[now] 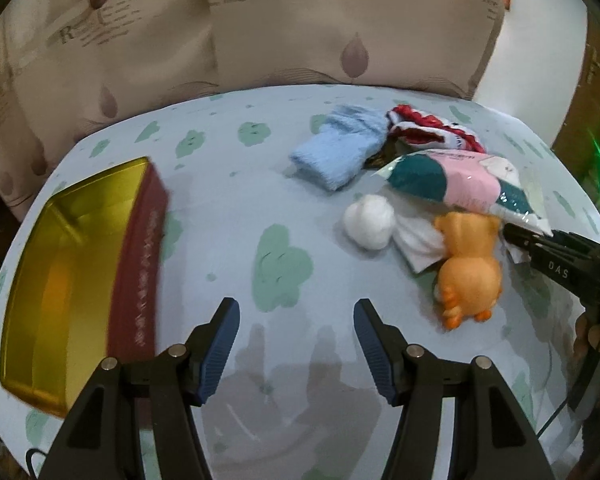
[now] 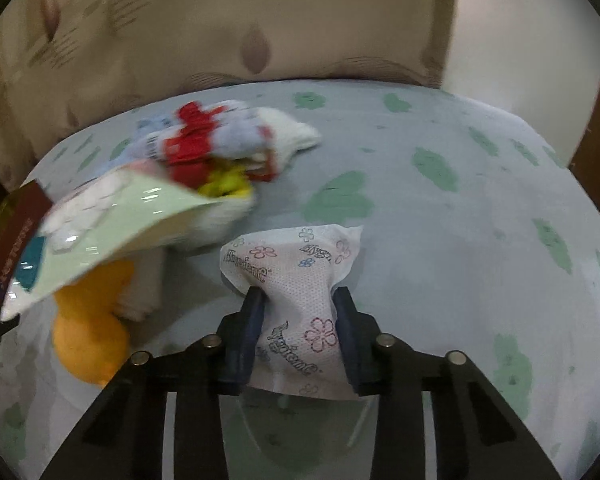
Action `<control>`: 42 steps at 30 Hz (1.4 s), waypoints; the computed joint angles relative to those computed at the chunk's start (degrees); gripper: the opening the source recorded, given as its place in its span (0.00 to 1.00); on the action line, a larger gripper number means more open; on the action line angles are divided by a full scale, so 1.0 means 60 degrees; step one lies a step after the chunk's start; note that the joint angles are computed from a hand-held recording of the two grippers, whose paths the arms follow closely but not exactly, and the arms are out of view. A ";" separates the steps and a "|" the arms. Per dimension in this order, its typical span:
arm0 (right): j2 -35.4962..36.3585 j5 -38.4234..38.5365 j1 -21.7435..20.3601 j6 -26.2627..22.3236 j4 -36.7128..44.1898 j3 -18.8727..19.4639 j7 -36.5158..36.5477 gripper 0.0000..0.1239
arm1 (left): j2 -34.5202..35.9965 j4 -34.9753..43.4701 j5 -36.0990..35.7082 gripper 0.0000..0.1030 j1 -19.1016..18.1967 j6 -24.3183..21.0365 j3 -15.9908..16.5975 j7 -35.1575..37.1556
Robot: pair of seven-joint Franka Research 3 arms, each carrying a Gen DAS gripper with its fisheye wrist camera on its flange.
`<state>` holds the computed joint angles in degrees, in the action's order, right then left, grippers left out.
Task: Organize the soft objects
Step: 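Grasp the white floral wipe packet with the right gripper while the left gripper approaches the cotton ball, then grasp the white cotton ball with the left gripper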
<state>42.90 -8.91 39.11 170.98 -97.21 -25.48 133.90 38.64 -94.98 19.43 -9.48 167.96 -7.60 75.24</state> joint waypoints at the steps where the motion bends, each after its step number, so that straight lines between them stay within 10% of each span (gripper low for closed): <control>1: -0.0008 -0.0045 0.0211 -0.0024 -0.0134 -0.0320 0.0211 0.24 | 0.0105 0.0145 -0.0025 0.59 0.0062 -0.0031 -0.0117 0.0126; 13: 0.0023 0.0128 -0.0241 0.0153 -0.0294 -0.0404 0.0227 0.24 | 0.1469 0.2201 -0.1059 0.59 0.0404 -0.0828 -0.1189 0.1592; 29: -0.0012 0.0176 0.0236 0.0093 -0.0459 -0.0695 0.0348 0.27 | 0.3191 0.5125 -0.1539 0.59 -0.0439 -0.2339 -0.0609 0.1732; 33: -0.0033 0.0114 0.0257 0.0099 -0.0495 -0.0713 0.0395 0.27 | 0.3178 0.5095 -0.1851 0.25 -0.0195 -0.2447 -0.0928 0.2062; 42: -0.0029 -0.0056 0.0230 0.0025 -0.0442 -0.0698 0.0492 0.27 | 0.2376 0.3952 -0.1901 0.23 -0.0129 -0.1912 -0.0761 0.1943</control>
<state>42.73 -9.25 40.50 171.13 -99.87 -29.68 136.85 52.89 -71.27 8.03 -10.25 156.49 -12.17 86.90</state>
